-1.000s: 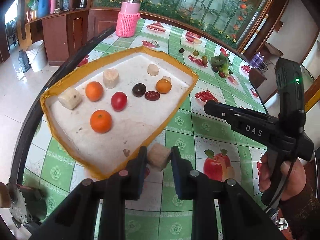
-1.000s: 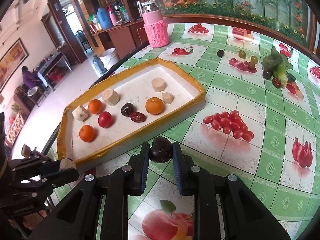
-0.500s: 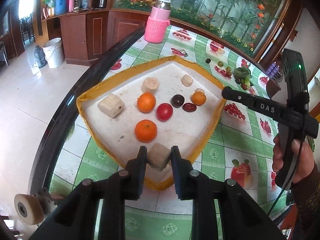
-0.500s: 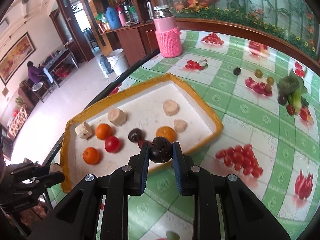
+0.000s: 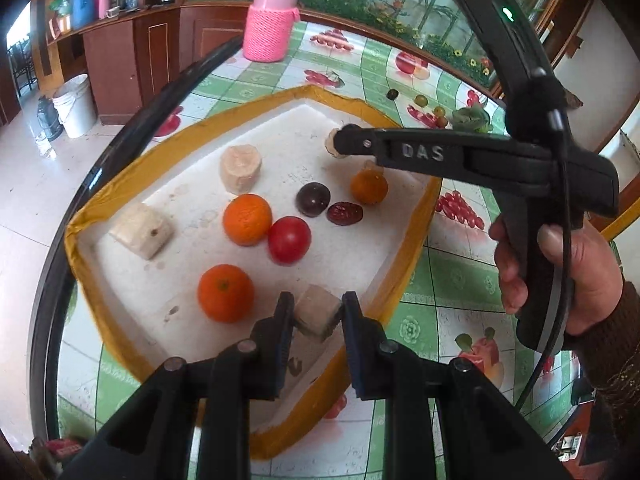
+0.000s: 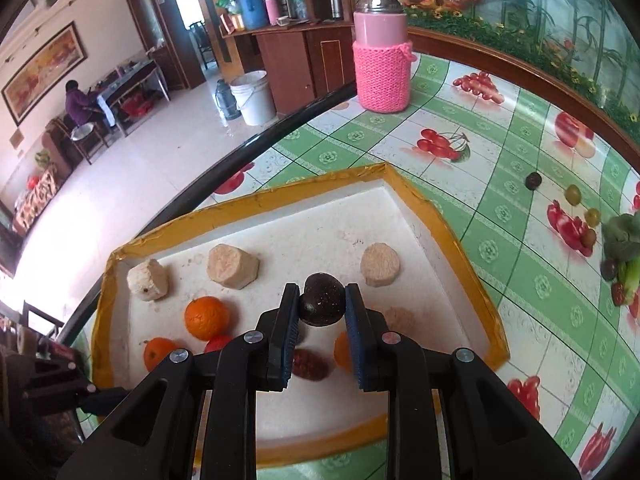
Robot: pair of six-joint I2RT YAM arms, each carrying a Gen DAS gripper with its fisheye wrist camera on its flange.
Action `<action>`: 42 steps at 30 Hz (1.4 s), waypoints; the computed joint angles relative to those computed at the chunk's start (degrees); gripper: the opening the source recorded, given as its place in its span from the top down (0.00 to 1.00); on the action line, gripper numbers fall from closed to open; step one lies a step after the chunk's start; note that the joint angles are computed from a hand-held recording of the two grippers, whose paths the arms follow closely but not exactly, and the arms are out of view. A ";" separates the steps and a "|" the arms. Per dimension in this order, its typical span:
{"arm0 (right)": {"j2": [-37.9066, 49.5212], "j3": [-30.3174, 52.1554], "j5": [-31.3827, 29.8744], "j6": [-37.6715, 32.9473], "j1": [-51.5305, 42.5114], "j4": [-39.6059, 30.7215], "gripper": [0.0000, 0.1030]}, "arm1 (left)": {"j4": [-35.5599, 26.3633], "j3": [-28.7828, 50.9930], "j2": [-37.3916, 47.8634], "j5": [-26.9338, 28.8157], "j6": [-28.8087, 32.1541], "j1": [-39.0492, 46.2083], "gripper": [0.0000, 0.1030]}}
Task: Organize fruits
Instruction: 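Lower and open the right tool in the tray while the left tool releases the tan piece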
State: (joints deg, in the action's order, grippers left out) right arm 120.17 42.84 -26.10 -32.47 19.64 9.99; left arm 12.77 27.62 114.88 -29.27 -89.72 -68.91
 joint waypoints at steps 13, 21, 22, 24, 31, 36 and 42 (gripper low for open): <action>8.05 9.36 6.09 0.36 5.09 -4.71 0.78 | 8.96 0.50 6.76 5.03 6.08 6.11 0.74; 9.20 10.06 8.37 0.67 6.15 -4.54 0.78 | 11.19 0.18 8.11 5.81 6.71 7.35 0.74; 9.14 9.98 8.66 0.71 6.28 -4.46 0.78 | 11.32 0.16 8.19 5.85 6.65 7.32 0.74; 9.06 9.73 9.35 0.77 6.62 -3.96 0.75 | 10.75 0.30 7.82 5.68 6.11 6.74 0.72; 8.15 7.80 11.04 0.89 6.47 -1.63 0.72 | 8.25 0.57 6.68 4.69 4.17 5.61 0.59; 6.21 5.28 11.44 0.94 5.67 -0.42 0.71 | 4.78 0.80 5.27 3.26 1.58 3.73 0.50; 3.25 1.80 10.88 0.82 4.84 0.96 0.70 | 3.01 -0.33 3.39 1.95 -1.07 1.70 0.46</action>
